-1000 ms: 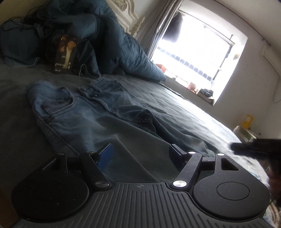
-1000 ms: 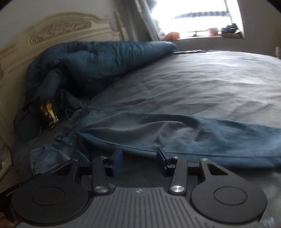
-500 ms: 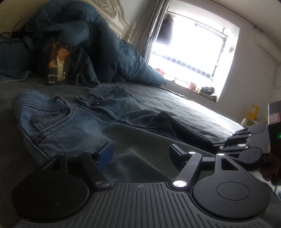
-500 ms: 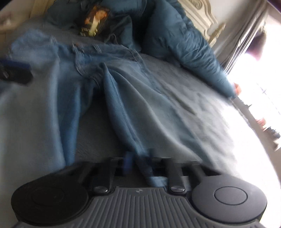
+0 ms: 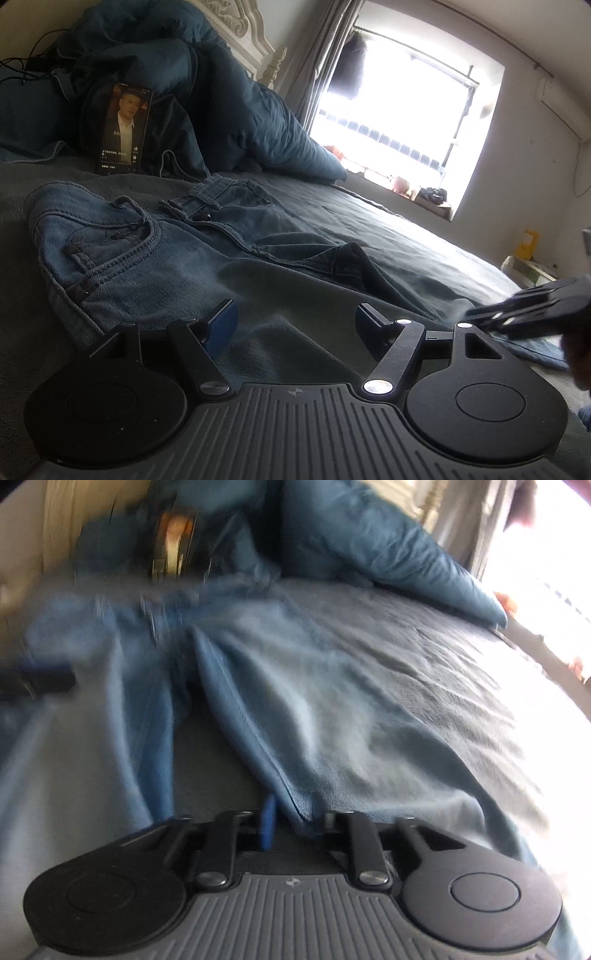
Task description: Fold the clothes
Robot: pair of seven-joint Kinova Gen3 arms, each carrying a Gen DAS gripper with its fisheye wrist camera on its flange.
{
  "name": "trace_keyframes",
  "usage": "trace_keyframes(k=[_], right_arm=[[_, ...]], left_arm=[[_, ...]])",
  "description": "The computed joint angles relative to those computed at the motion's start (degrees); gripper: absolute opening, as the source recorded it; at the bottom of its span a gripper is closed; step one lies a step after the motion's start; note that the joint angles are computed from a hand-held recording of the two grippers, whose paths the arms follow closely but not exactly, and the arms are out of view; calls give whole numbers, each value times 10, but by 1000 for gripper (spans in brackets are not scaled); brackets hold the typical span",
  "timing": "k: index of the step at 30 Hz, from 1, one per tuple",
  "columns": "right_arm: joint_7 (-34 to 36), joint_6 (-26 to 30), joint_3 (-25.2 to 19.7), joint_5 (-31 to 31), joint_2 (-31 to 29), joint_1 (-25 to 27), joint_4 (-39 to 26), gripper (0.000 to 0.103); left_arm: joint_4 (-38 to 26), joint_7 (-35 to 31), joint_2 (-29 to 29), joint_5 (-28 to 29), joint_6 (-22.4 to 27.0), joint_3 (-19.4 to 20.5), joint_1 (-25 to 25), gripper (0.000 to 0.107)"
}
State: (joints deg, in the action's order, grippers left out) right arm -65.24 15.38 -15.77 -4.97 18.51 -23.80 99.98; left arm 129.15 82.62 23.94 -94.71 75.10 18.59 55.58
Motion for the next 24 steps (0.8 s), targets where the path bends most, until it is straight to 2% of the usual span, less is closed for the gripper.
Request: trace_keyframes(k=[2, 4, 7, 9, 11, 13, 15, 17, 19, 21, 24], right_arm=[[-33, -28, -8, -28, -16, 30, 18, 31], [-79, -36, 26, -58, -19, 33, 21, 31], [-149, 17, 97, -77, 13, 21, -4, 30], [-182, 38, 100, -76, 15, 30, -1, 28], [-195, 64, 84, -52, -2, 43, 1, 28], [-224, 110, 105, -5, -13, 13, -15, 28], [-256, 128, 121, 41, -21, -14, -26, 28], [-284, 109, 116, 64, -27, -13, -27, 28], [-319, 63, 121, 81, -21, -21, -25, 29], [-318, 29, 95, 70, 4, -2, -36, 30], [-272, 47, 50, 38, 54, 27, -76, 29]], left_arm=[[1, 2, 0, -2, 0, 0, -1, 71], [2, 4, 0, -3, 0, 0, -1, 71], [3, 5, 0, -5, -1, 1, -3, 71], [2, 3, 0, -4, -1, 1, -3, 71], [0, 0, 0, -2, -2, 1, -3, 71], [-3, -5, 1, 1, -2, 0, -3, 71], [-4, -6, 1, 2, -2, 0, -2, 71], [-2, -4, 1, 1, -3, -1, -1, 71], [-3, -3, 1, 2, -3, -1, -1, 71], [-4, -4, 1, 2, -3, -1, -1, 71], [-3, -3, 1, 1, -4, -2, -2, 71]])
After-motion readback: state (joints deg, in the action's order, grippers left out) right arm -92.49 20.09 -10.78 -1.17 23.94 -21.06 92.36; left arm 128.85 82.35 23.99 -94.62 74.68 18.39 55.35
